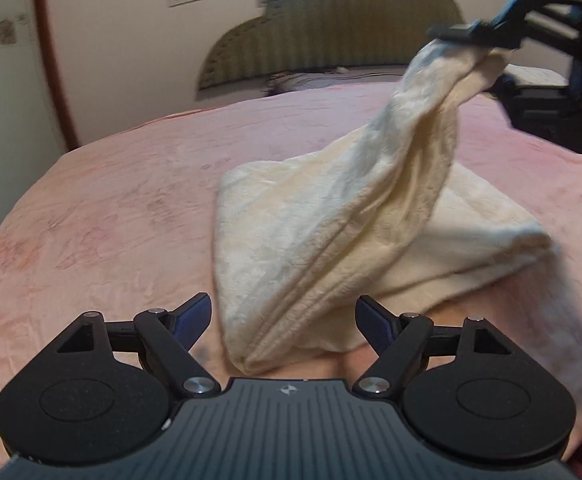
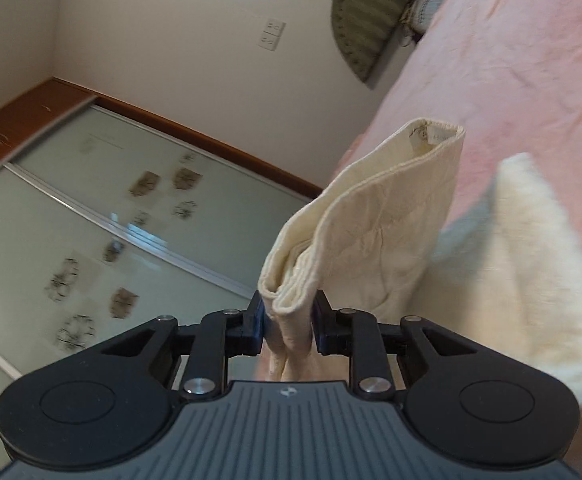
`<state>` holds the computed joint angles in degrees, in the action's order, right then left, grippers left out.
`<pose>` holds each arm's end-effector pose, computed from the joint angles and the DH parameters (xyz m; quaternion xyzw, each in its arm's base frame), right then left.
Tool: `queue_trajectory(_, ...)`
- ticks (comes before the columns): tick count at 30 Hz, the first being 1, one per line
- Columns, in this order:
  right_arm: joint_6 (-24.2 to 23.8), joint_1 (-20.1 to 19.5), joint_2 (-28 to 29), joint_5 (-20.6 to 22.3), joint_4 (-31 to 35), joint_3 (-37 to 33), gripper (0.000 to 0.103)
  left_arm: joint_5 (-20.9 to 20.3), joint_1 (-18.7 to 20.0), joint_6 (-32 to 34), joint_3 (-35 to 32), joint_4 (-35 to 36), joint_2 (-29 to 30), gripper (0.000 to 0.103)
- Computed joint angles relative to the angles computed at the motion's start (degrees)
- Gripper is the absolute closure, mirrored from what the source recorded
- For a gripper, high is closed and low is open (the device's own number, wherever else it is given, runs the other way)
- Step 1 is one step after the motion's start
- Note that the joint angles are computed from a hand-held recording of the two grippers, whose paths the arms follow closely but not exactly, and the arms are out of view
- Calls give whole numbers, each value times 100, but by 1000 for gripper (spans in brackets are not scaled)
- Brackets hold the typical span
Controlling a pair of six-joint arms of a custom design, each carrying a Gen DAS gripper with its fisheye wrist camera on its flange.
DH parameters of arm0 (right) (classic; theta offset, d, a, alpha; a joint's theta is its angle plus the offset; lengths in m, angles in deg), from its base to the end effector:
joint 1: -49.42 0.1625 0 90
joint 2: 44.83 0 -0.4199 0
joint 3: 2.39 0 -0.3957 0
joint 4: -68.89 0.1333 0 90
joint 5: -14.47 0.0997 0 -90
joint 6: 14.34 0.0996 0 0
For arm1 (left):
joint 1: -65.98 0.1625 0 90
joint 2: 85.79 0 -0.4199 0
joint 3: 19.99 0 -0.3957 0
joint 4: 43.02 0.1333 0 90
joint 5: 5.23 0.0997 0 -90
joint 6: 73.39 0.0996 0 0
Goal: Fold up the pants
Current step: 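Grasp the folded pants edge with the right gripper and lift it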
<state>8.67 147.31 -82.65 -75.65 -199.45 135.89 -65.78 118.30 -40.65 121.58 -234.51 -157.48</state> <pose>0.1837 -0.3563 0.1074 0.1030 0.7710 -0.6060 0.1666 -0.0993 -0.4267 0.1680 0.4800 0.8003 -0.2737 0.2330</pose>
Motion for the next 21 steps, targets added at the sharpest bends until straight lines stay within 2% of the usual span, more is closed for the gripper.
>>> queue_trajectory(3,58,-19,7,188,-58,-103,80,473,35,-374,-128,32,160,21)
queue_trajectory(5,31,-27,38,146,-170,-97,80,720,129,-604,-231,249,172,18)
queue_trajectory(7,54,-100,139,131,-382,0,80,535,357,-865,-365,694,-19,17)
queue_trajectory(9,34,-111,239,-69,-519,63,80,431,475,-1126,-450,1117,-204,17)
queue_trajectory(12,144,-273,574,-311,-990,264,80,457,442,-971,-384,1157,-311,17)
queue_trajectory(13,148,-332,704,-407,-1165,335,80,507,406,-917,-361,1166,-319,17)
queue_trajectory(15,19,-297,890,-899,-1329,447,80,543,355,-859,-318,1140,-333,17)
queue_trajectory(16,-36,-265,958,-1148,-1346,484,80,537,353,-854,-318,1165,-351,17)
queue_trajectory(21,-212,-187,1210,-1872,-1293,539,81,463,444,-823,-373,1293,-392,17)
